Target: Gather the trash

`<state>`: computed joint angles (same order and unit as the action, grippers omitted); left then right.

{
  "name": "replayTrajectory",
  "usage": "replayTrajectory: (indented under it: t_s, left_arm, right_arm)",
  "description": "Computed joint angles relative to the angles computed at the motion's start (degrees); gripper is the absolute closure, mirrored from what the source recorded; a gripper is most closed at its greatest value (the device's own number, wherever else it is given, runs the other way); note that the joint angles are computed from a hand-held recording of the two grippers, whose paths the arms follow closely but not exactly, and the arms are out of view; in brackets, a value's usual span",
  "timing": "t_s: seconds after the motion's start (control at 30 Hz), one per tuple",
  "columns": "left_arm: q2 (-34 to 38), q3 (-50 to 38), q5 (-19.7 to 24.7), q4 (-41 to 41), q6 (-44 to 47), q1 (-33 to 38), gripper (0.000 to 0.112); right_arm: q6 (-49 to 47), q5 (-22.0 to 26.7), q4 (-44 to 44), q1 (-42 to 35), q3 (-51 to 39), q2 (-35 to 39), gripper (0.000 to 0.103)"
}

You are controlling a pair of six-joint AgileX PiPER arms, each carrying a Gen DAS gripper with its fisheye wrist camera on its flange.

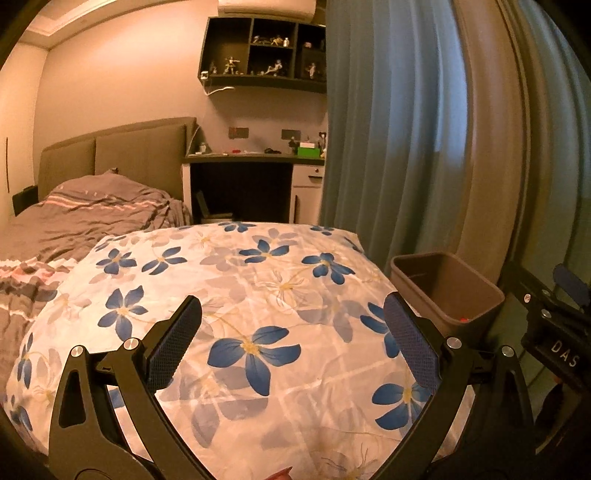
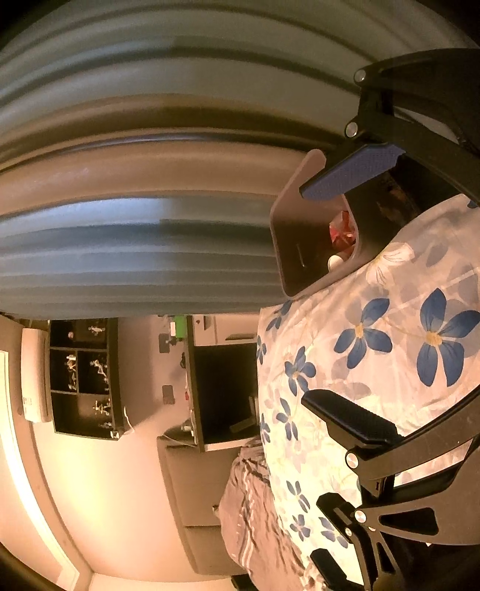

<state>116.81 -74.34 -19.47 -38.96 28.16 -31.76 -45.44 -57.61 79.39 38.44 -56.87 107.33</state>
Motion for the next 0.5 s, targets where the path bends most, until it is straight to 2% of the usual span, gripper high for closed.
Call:
replayTrajectory:
  t_s: [0.5]
  left_arm:
    - [-0.7, 0.8, 0.1, -0.5, 0.3, -0.3, 0.015]
  right_arm:
    - [0.4, -1.1, 0.1, 0.8, 0.0, 0.2, 0.006]
